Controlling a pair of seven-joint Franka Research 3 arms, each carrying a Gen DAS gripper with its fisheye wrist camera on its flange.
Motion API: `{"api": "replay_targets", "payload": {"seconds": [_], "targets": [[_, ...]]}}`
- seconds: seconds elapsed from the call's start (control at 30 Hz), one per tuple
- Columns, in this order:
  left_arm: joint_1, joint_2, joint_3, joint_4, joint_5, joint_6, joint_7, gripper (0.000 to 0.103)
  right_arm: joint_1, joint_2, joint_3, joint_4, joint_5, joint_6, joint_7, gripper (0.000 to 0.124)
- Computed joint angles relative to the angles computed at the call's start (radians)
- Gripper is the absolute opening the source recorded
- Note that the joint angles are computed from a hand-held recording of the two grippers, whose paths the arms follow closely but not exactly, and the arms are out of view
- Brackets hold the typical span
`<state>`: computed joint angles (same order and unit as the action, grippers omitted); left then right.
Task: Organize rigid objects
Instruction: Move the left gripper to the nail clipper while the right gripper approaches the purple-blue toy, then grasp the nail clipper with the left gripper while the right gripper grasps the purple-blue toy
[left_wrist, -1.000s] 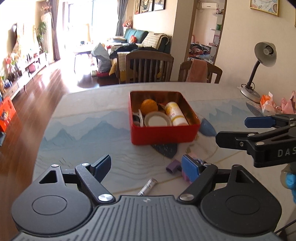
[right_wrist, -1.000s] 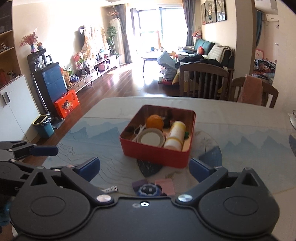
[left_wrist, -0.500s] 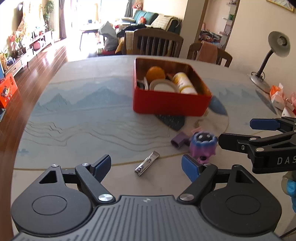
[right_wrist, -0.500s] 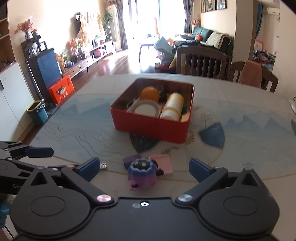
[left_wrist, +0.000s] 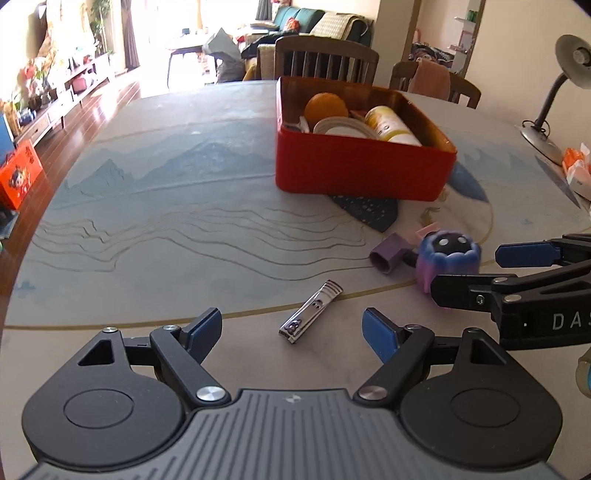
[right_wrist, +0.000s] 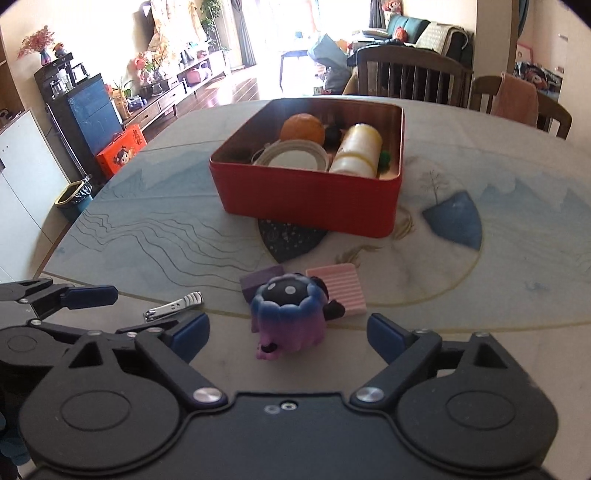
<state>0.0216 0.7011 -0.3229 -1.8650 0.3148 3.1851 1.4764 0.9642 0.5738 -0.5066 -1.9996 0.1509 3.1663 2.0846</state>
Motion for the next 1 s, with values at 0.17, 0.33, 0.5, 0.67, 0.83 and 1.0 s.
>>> {"api": "replay_targets", "payload": {"seconds": [0.17,0.33,0.5,0.67,0.83,1.0], "targets": [[-0.065,0.004,0.070,0.012,0.006,0.012,-0.028,0.077,-0.052,0.009,0.051,0.020,0.014,0.009,-0.018,0.085],[-0.063,0.010,0.067,0.015,0.022,0.019,-0.025,0.061,-0.088,0.019,0.085,0.044,0.027,0.002,-0.028,0.078],[-0.095,-0.001,0.097,0.003,0.047,0.035,-0.019,0.048,-0.074,0.029,0.069,0.054,0.026,-0.008,-0.011,0.074],[-0.113,-0.005,0.106,-0.004,0.068,0.044,-0.010,0.031,-0.042,0.040,0.031,0.059,0.009,-0.029,0.024,0.066],[-0.106,-0.004,0.091,-0.007,0.070,0.046,-0.007,0.014,-0.044,0.041,0.027,0.058,-0.016,-0.029,0.053,0.058],[-0.095,-0.008,0.077,-0.012,0.067,0.038,-0.007,0.011,-0.038,0.035,0.024,0.047,-0.025,-0.025,0.067,0.058]]}}
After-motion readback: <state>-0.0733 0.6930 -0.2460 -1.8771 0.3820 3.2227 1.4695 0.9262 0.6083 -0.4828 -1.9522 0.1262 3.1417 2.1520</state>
